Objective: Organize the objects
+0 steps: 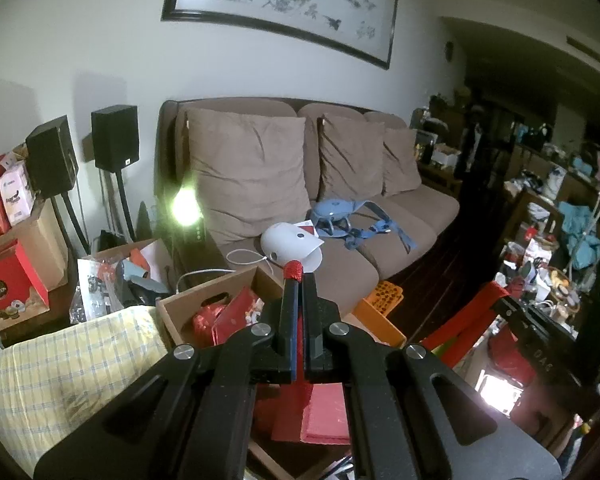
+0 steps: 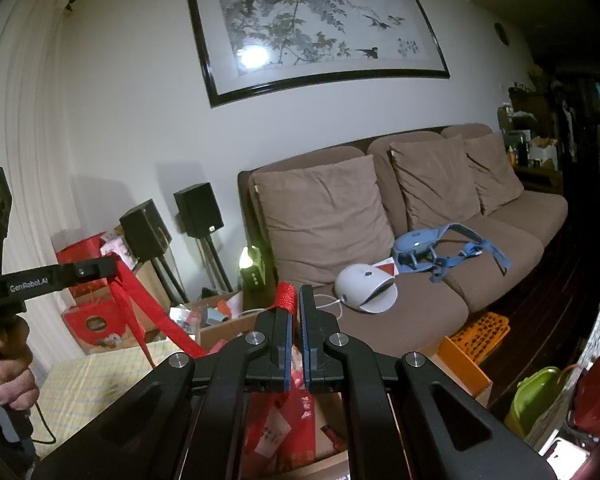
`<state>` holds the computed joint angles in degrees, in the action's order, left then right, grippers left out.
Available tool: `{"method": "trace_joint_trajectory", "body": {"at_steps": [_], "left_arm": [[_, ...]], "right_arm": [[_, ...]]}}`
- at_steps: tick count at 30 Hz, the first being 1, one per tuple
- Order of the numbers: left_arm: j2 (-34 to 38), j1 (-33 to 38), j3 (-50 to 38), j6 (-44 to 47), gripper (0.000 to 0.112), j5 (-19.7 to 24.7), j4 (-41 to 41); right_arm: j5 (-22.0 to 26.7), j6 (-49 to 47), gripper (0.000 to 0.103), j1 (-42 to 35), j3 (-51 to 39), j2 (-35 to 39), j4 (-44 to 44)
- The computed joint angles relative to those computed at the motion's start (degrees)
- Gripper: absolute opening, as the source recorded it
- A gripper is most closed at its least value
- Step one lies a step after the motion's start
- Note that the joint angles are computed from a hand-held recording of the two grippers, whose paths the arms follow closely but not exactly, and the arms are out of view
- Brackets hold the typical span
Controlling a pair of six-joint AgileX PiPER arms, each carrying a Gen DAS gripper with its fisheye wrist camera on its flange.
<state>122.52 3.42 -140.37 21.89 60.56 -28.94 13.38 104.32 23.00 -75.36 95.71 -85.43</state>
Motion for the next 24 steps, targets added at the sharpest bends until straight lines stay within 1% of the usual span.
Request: {"method": "trace_joint_trajectory", "body": {"at_steps": [3, 11, 18, 20, 24], "left_arm": [[0.5, 0.4, -0.8, -0.1, 0.001, 0.3, -0.1], [-1.1, 2.1, 3.6, 1.3, 0.001, -1.4, -1.1], [-0.5, 3.4, 2.6, 0.4, 0.001, -0.3, -1.5], [-0.9, 3.6, 2.8, 0.9, 0.001, 0.0, -2.5], [-2.3, 3.0, 5.1, 2.4, 0.001, -1.7, -1.9]], "right_arm": [[-0.7, -0.2, 0.002, -0.1, -0.3, 0.2, 0.3], [-1.4, -4.8, 0.002, 0.2, -1.8, 1.1, 4.5], [-1.5, -8.1, 0.003, 0.4, -2.6, 1.7, 7.8], [-1.6, -13.2, 0.003, 0.3, -3.6, 2.6, 12.8], [-1.6, -22.6, 0.003, 0.3, -5.0, 4.0, 22.2]]}}
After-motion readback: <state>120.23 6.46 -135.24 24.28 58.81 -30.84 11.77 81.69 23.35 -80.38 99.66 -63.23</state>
